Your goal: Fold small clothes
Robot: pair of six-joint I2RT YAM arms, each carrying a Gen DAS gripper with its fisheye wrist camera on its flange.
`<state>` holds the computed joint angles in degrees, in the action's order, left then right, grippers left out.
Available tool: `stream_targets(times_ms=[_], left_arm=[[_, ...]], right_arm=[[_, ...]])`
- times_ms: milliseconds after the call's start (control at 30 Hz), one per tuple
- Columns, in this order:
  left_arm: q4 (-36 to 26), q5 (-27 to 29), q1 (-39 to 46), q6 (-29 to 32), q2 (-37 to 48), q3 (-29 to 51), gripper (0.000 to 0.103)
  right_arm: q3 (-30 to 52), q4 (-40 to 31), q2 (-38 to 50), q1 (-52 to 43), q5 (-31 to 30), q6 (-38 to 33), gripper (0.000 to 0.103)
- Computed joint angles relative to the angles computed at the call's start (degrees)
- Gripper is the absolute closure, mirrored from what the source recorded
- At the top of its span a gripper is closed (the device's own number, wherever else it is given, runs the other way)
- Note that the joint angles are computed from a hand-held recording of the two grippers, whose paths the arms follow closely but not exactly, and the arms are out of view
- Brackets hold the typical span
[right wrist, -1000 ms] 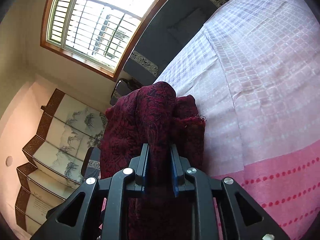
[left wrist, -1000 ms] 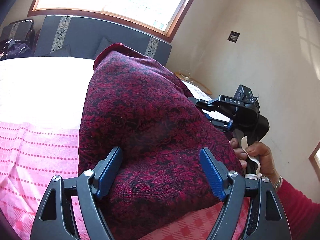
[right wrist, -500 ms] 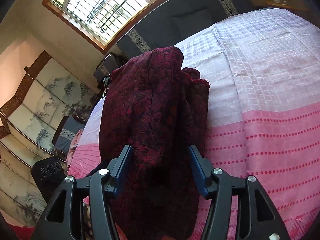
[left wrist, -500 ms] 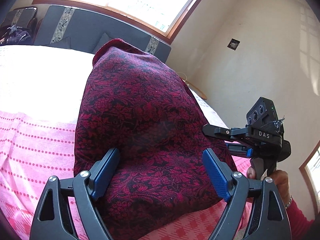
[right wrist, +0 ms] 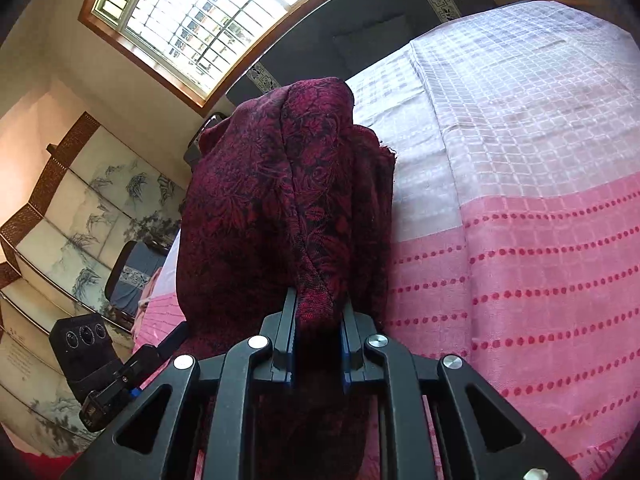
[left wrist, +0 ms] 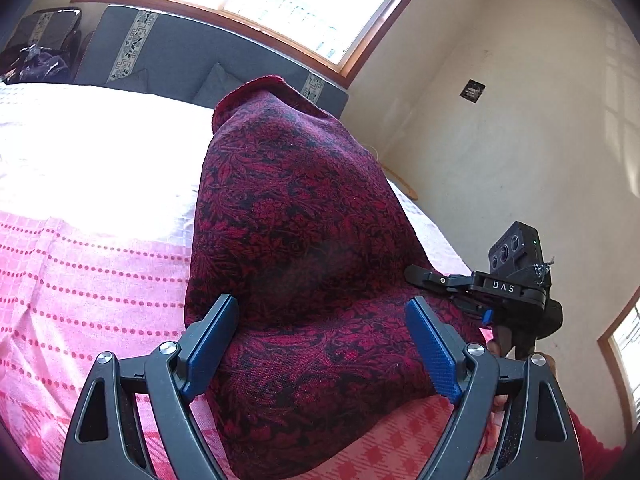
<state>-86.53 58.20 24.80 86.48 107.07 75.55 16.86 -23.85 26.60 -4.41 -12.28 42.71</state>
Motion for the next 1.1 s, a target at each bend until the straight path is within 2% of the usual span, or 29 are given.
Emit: stream_targets(times_ms=[167, 200, 300, 433, 500, 633, 767, 867, 1000, 1100], left_arm=[[0.3, -0.2, -0.4, -1.4, 0.4, 0.1, 0.015], [1.7, -0.3, -0.6, -2.6, -0.6, -0.6, 0.015], [8.8, -1.3, -1.3, -8.1, -5.5, -4.7, 0.013], [15.1, -2.8, -2.3, -11.5, -10.6, -8.9, 0.009], [17.8, -3.7, -2.8, -13.1, -12.5, -10.5, 0.007], [21.2, -4.8, -3.4, -14.9, -15.2, -12.8, 0.006], [25.3, -5.8, -3.7, -17.9, -17.4, -14.8, 0.000], [27.1, -6.5, -3.7, -20.1, -17.4, -15.1, 0.000], [29.1, -8.5, -4.4, -24.9, -15.5, -14.0, 0.000], [29.7, -8.9, -3.7, -28.0, -13.1, -12.4, 0.000]], right_arm=[[0.5, -0.4, -0.6, 5.3, 5.7, 0.6, 0.083], [0.4, -0.8, -1.5, 5.8, 6.1, 1.2, 0.079], [1.7, -3.9, -2.3, 8.9, 10.7, 1.8, 0.055], [2.8, -6.7, -1.1, 16.4, 18.4, 5.4, 0.046], [3.0, -7.6, 0.7, 20.1, 22.5, 7.1, 0.045], [3.3, -9.2, 2.2, 22.7, 26.1, 9.8, 0.047], [4.4, -8.5, 6.0, 21.9, 26.0, 9.2, 0.048], [4.9, -8.4, 7.3, 23.9, 28.4, 10.4, 0.048], [7.7, -9.4, 12.8, 30.1, 35.7, 14.1, 0.041], [8.2, -9.6, 13.9, 31.3, 37.1, 15.2, 0.039]])
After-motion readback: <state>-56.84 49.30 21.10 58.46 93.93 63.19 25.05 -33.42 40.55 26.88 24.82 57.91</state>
